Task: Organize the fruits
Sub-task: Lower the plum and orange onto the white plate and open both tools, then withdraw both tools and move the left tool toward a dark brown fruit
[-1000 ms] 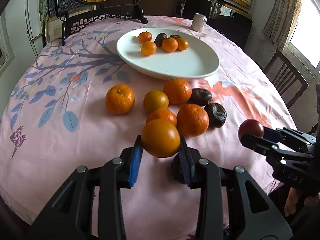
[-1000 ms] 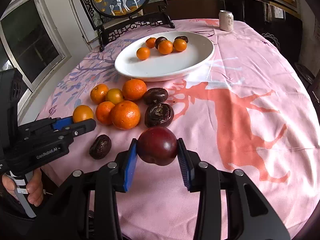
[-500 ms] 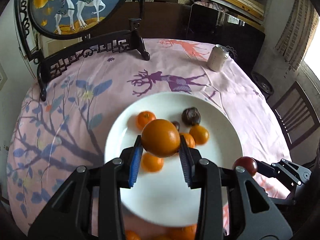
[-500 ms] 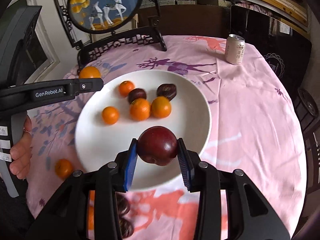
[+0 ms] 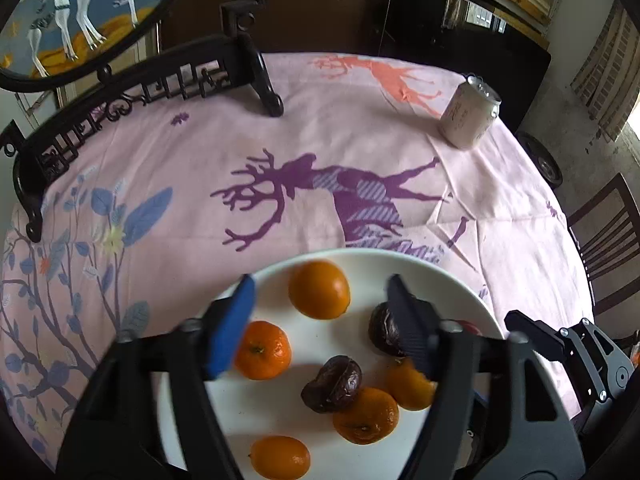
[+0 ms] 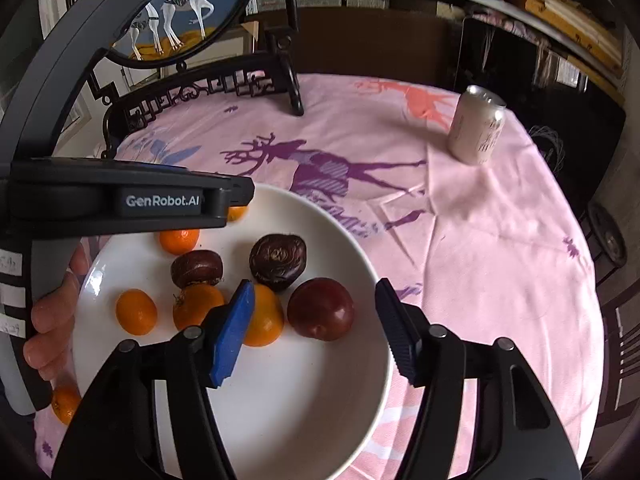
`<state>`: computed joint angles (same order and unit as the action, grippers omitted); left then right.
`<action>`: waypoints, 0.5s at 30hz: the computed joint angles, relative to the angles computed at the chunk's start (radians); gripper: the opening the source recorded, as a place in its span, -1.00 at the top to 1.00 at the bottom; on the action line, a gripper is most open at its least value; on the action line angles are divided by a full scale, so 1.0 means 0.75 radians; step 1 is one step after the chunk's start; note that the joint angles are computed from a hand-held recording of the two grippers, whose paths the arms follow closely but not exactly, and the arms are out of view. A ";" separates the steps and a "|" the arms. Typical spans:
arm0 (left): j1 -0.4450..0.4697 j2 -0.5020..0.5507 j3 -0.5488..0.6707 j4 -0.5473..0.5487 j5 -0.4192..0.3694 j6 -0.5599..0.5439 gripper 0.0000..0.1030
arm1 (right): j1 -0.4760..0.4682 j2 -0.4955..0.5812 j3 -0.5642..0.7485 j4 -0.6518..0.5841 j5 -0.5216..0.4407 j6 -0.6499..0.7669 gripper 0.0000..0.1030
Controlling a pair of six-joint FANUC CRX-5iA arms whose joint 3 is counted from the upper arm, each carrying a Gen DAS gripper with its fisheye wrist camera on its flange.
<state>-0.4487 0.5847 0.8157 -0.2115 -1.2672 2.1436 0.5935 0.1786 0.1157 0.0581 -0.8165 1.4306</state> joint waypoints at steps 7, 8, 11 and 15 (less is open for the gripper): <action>-0.097 -0.307 -0.289 -0.146 0.099 0.120 -0.64 | 0.043 -0.231 -0.163 -0.004 -0.013 -0.016 -0.23; -0.128 -0.357 -0.340 -0.189 0.101 0.159 -0.71 | 0.067 -0.295 -0.229 0.032 -0.004 -0.061 -0.24; -0.257 -0.533 -0.536 -0.337 0.105 0.326 -0.81 | 0.152 -0.493 -0.445 0.138 0.057 -0.245 -0.26; -0.434 -0.671 -0.723 -0.481 0.049 0.577 -0.81 | 0.236 -0.676 -0.631 0.164 0.087 -0.432 -0.27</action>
<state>-0.7741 0.0817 0.2737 -0.5725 -1.2306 2.5763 0.7708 -0.3284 -0.3579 0.1814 -0.7509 1.1064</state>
